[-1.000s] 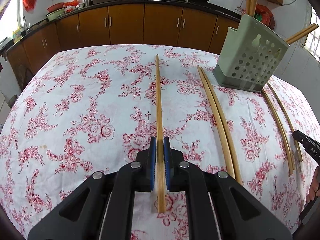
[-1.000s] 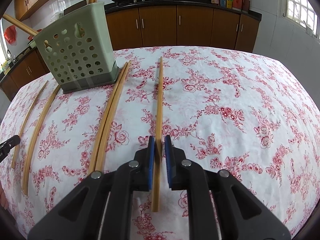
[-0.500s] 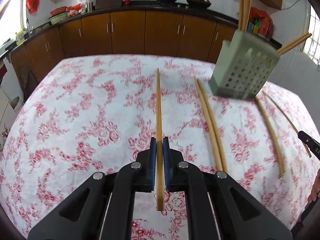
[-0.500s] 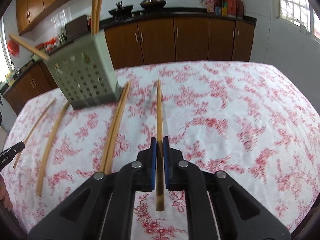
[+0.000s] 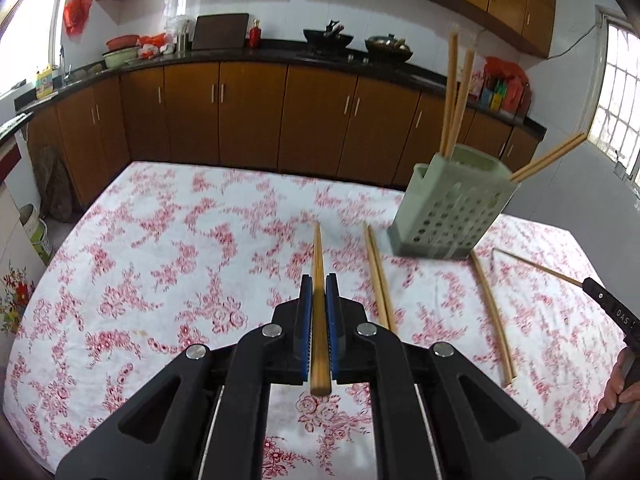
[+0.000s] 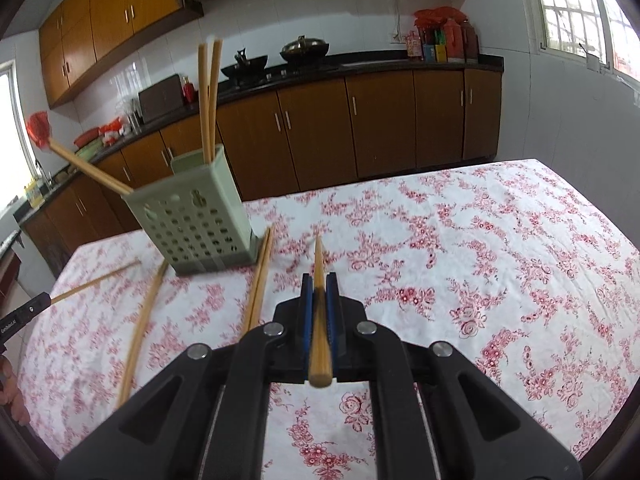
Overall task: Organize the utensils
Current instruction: 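Lift the held chopsticks with both tools off the cloth, then carry both chopsticks above the green holder and lower them into it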
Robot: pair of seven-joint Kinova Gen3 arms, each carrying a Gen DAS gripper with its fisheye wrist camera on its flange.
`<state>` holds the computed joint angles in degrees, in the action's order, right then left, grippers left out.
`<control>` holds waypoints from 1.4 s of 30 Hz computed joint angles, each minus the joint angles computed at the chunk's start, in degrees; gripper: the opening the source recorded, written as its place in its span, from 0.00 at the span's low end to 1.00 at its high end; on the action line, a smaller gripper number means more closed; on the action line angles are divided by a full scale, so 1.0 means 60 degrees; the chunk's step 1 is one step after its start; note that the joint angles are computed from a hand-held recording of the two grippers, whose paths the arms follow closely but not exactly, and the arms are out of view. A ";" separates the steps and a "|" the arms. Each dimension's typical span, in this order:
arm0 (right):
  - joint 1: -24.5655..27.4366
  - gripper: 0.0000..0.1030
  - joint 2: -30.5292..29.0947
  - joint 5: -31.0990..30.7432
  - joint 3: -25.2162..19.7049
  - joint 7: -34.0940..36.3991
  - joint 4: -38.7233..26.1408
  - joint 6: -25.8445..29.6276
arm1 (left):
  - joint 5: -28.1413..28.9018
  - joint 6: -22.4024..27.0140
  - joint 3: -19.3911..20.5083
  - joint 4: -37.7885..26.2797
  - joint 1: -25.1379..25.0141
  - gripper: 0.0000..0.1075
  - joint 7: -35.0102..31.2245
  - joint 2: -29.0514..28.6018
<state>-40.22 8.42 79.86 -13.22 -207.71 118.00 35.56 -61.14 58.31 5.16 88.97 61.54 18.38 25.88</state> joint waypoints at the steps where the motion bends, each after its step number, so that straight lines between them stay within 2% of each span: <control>1: 0.0028 0.08 -0.0045 0.0031 0.0013 -0.0054 0.0021 -0.0066 | -0.0039 0.0049 -0.0007 -0.0018 0.0039 0.07 0.0005 -0.0001; 9: 0.0152 0.08 -0.0246 0.0554 -0.0040 -0.0742 0.0252 -0.0071 | -0.0275 0.0180 -0.0017 -0.0011 0.0135 0.07 0.0279 -0.0068; 16: 0.0152 0.08 -0.0634 0.1550 -0.0327 -0.1501 0.0322 0.0579 | -0.1071 0.0529 0.0054 0.0038 0.0327 0.07 0.0770 -0.0248; 26: 0.0161 0.07 -0.0886 0.1703 -0.0570 -0.1186 0.0151 0.0984 | -0.1559 0.0966 0.0266 -0.0125 0.0313 0.07 0.0770 -0.0225; 32: 0.0375 0.07 -0.1497 0.1605 -0.0544 -0.0610 -0.0236 0.0148 | -0.2009 0.1121 0.0313 -0.0425 0.0456 0.06 0.0388 -0.0378; 38: 0.0825 0.07 -0.2223 0.2191 -0.0494 -0.0651 -0.0743 -0.1174 | -0.2838 0.0823 0.0427 -0.1006 0.0486 0.06 0.0050 -0.0694; 42: 0.0867 0.07 -0.2031 0.2490 -0.0650 -0.0434 -0.1268 -0.0867 | -0.3444 0.0951 0.0278 -0.1754 0.0614 0.07 -0.0040 -0.0410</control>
